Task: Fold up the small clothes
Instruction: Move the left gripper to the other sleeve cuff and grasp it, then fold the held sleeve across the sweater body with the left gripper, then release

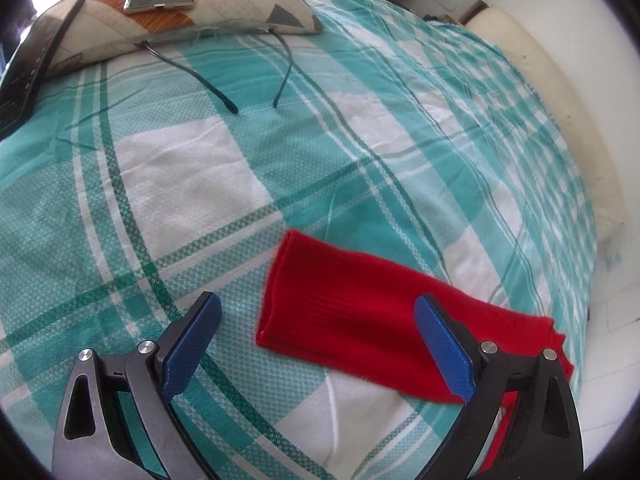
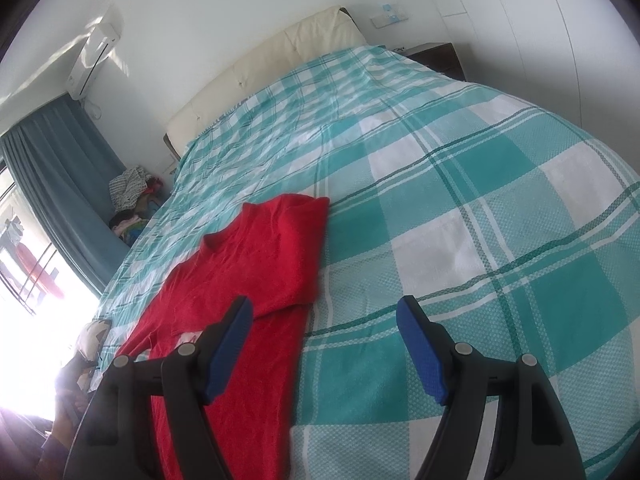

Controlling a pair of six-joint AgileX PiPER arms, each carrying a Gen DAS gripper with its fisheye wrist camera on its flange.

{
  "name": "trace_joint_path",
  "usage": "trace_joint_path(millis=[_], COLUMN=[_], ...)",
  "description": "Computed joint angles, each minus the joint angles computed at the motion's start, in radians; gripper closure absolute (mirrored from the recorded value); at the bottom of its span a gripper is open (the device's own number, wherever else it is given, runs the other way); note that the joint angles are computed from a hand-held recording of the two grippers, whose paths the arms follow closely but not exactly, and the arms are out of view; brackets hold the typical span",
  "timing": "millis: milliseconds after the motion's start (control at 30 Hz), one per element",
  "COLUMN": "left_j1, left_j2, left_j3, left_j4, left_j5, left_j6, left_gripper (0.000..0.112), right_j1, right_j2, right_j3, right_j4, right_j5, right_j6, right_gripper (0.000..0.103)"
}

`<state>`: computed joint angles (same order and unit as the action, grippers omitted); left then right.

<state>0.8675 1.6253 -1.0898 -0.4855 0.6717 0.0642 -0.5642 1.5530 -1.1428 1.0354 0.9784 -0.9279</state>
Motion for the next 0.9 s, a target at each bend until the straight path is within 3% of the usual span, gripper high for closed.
trace_joint_path(millis=[100,133,167,200,233,400,467,567,767,900], left_j1=[-0.033,-0.045,-0.058,-0.066,-0.066,-0.110,-0.236,-0.483,-0.941,-1.171], left_j2=[0.009,0.012,0.014,0.018,0.017,-0.182,-0.285,-0.318,-0.118,0.052], left_j3=[0.005,0.003,0.002,-0.004,-0.005,0.063,0.066,-0.036,-0.412,-0.611], left_j4=[0.098,0.129,0.152,0.173,0.185,0.134,0.212,0.335,0.556,0.707], left_j5=[-0.039,-0.047,-0.051,-0.045,-0.043,-0.082,-0.094,-0.044,0.051,0.098], left_j6=[-0.097,-0.115,-0.122,-0.127,-0.134,-0.071,-0.106,-0.196,-0.398,-0.485], left_gripper=[0.037,0.050,0.078,0.096,0.109,0.110,0.110,0.110,0.110,0.110], right_j1=[-0.004,-0.006,-0.008,-0.010,-0.010,0.000,0.000,0.013,0.029,0.016], right_j2=[-0.003,-0.003,-0.003,-0.003,-0.002,-0.011,-0.023,-0.027,-0.036,-0.040], right_j3=[0.002,0.002,0.002,0.003,0.002,0.004,0.010,0.012,0.019,0.015], right_j4=[-0.006,-0.007,-0.006,-0.006,-0.007,-0.018,-0.009,-0.009,-0.010,0.001], right_j5=[-0.013,-0.016,-0.018,-0.020,-0.021,-0.034,-0.036,-0.039,-0.021,-0.017], right_j6=[0.002,0.003,0.004,0.006,0.008,0.008,-0.006,-0.013,-0.023,-0.030], right_gripper=[0.029,0.029,0.029,0.029,0.029,0.029,0.029,0.029,0.029,0.029])
